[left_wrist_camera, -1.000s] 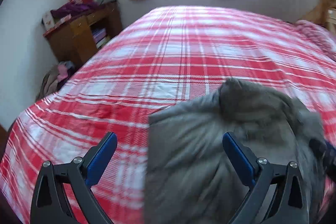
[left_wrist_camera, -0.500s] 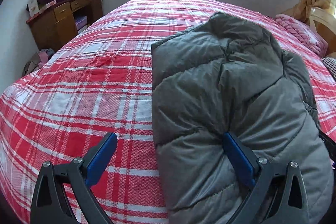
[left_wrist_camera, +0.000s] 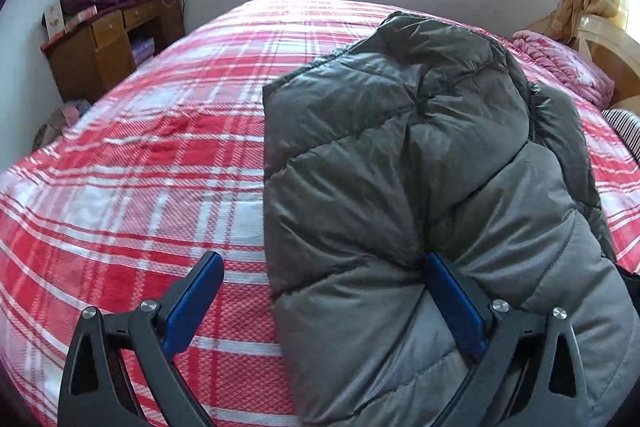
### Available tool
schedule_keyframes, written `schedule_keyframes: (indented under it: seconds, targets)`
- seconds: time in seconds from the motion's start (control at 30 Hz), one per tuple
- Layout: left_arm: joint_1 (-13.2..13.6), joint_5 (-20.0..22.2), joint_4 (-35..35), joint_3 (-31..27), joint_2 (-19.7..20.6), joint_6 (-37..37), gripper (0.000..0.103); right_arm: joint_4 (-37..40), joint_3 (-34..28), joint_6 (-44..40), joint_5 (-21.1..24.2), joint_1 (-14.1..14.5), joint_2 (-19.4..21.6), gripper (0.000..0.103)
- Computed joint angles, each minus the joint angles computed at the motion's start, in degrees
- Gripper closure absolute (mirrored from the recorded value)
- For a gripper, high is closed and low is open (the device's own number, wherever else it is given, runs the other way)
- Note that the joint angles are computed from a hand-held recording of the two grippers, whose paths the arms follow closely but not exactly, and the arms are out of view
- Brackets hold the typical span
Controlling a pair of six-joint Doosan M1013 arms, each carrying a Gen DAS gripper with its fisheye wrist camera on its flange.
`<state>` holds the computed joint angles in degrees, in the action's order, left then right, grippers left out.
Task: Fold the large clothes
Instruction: 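Grasp the folded grey jacket with both grippers and lift it, then carry the lifted jacket bundle with both grippers across the bed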
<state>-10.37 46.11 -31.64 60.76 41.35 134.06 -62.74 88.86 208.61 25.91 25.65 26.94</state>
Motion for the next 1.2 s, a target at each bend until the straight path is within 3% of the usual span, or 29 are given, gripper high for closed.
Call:
schedule_keyframes:
  seconds: [0.1, 0.17, 0.23, 0.3, 0.4, 0.5, 0.6, 0.7, 0.77, 0.83, 0.9, 0.93, 0.97, 1.0, 1.07, 1.2]
  targets:
    - [0.2, 2.4, -0.9, -1.3, 0.7, -0.1, 0.007, -1.3, 0.2, 2.4, -0.9, -0.4, 0.1, 0.043]
    - [0.4, 4.0, -4.1, -0.9, 0.4, 4.2, 0.033, -0.5, -0.2, 1.3, -0.7, -0.4, 0.4, 0.042]
    - [0.0, 2.0, -4.6, 1.0, -0.8, 7.8, 0.044, -1.0, 0.1, 1.9, -1.6, -0.3, 0.2, 0.052]
    - [-0.2, 1.0, -4.9, 2.1, -1.6, 9.7, 0.056, -6.2, 1.4, 7.8, -5.3, -0.7, -0.2, 0.067]
    - [-0.7, -2.1, -4.0, 4.2, -3.0, 11.2, 0.071, -6.8, 1.7, 7.0, -4.0, -0.3, -0.7, 0.074]
    - [-1.0, -3.8, -3.4, 5.1, -3.5, 11.9, 0.074, -2.0, -0.2, -0.6, 0.1, 0.7, -0.2, 0.075]
    - [-1.1, -3.6, -2.5, 4.6, -3.1, 10.3, 0.073, 2.3, -1.2, -4.3, 0.8, 0.5, 0.3, 0.072]
    - [-1.5, -4.9, -0.7, 4.0, -2.6, 7.3, 0.057, 2.9, -0.8, -2.6, -0.6, -0.2, 0.3, 0.056]
    - [-1.6, -5.8, 1.1, 3.8, -2.5, 4.5, 0.044, 0.4, 0.0, 0.3, -2.3, -0.5, 0.1, 0.055]
    - [-1.4, -5.3, 2.5, 3.0, -1.9, 1.9, 0.032, 2.3, -0.7, -2.9, -1.5, -0.3, 0.3, 0.054]
    - [-1.0, -2.9, 2.3, 1.1, -0.8, 0.5, 0.03, 2.3, -0.5, -2.5, -2.7, -0.6, 0.4, 0.053]
    - [-0.8, -1.4, 1.3, 0.4, -0.4, 1.1, 0.034, 2.0, -0.3, -1.6, -3.8, -0.9, 0.3, 0.052]
    - [-0.6, -0.2, -0.8, 0.2, -0.3, 4.1, 0.055, 1.9, -0.1, -1.4, -4.5, -1.1, 0.2, 0.054]
    - [-0.6, 0.3, -2.1, 0.8, -0.7, 7.3, 0.062, 2.3, -0.3, -2.7, -5.0, -1.2, 0.3, 0.064]
    - [-1.1, -3.0, -1.3, 3.1, -2.1, 10.1, 0.079, 1.6, -0.4, -3.4, -5.6, -1.0, 0.3, 0.07]
    - [-1.1, -3.2, -1.3, 3.7, -2.9, 9.3, 0.087, -6.0, 0.2, 3.2, -4.8, -0.4, 0.0, 0.077]
